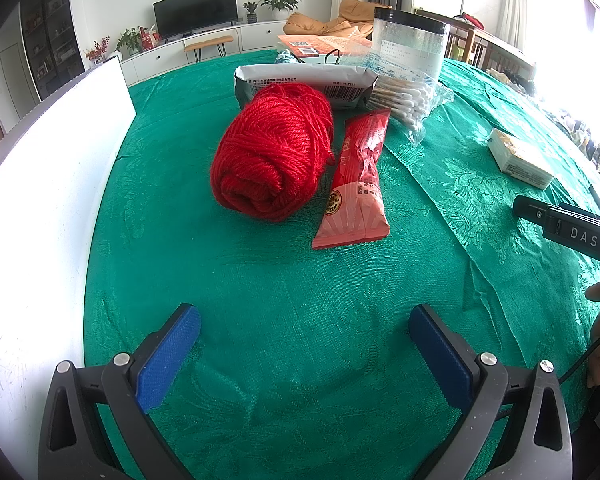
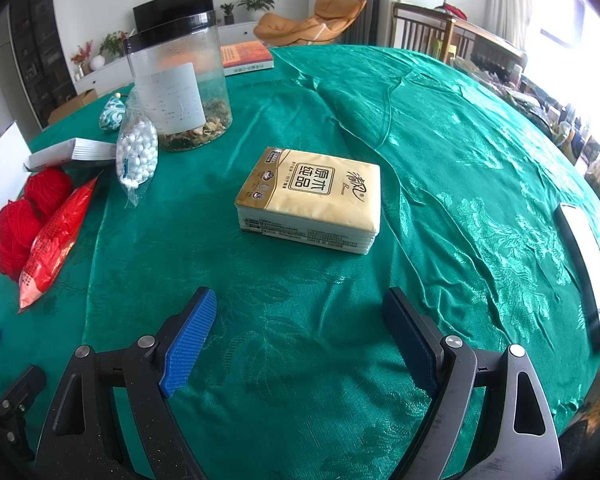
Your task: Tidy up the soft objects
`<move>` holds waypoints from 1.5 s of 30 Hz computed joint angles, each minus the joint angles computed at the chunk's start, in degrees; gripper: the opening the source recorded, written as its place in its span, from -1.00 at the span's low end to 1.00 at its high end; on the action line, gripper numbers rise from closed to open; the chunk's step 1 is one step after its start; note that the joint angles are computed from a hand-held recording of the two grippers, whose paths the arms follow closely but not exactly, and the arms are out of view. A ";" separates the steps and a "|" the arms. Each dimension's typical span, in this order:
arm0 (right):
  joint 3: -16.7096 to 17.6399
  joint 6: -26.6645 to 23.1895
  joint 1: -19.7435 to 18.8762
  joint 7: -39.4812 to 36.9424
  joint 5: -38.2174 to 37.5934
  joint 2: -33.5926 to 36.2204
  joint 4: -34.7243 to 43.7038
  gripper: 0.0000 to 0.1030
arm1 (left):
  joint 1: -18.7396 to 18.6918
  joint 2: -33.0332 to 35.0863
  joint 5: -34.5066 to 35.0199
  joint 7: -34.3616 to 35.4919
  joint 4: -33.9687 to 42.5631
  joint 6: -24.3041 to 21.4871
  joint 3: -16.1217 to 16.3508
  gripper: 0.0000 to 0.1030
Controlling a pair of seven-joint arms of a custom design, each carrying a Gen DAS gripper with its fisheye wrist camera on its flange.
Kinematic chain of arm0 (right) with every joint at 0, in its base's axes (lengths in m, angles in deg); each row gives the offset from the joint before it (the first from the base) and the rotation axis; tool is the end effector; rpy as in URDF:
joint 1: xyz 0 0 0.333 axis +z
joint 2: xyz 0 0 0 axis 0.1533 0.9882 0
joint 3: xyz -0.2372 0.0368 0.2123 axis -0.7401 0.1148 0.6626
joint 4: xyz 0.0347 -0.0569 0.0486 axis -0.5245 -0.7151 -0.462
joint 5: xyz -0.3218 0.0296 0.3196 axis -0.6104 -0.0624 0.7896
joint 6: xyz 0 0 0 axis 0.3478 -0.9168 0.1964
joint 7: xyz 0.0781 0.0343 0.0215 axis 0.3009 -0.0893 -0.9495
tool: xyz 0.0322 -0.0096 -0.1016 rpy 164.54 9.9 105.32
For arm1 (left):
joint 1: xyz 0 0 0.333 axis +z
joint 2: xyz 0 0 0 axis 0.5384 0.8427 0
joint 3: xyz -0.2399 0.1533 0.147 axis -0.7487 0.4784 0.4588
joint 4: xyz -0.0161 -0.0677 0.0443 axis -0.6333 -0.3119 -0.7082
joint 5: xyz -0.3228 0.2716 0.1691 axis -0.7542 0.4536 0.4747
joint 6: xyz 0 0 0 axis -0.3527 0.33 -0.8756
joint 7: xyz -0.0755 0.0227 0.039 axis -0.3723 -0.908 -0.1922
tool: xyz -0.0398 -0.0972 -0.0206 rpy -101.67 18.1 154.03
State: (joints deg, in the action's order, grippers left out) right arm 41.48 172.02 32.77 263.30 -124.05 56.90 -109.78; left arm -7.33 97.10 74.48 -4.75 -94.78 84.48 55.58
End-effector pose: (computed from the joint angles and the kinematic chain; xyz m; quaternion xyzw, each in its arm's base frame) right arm 0.5433 0.3024 0.3120 -0.5727 0.7543 -0.2535 0.1972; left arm 0.5915 -0.4876 0.2672 -0.5693 0.7647 -0.2473 0.1730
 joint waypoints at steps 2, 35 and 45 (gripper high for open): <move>-0.01 0.01 0.01 0.00 -0.01 0.01 0.00 0.69 | -0.01 0.04 -0.04 0.03 0.05 -0.02 0.01 1.00; 0.00 -0.07 0.05 0.07 -0.02 0.01 0.03 0.69 | -0.10 0.09 -0.20 0.15 0.08 0.03 0.11 1.00; 0.04 1.66 -1.10 0.50 2.46 -2.62 -2.98 0.68 | -0.09 0.06 -0.29 0.26 0.03 0.09 0.11 1.00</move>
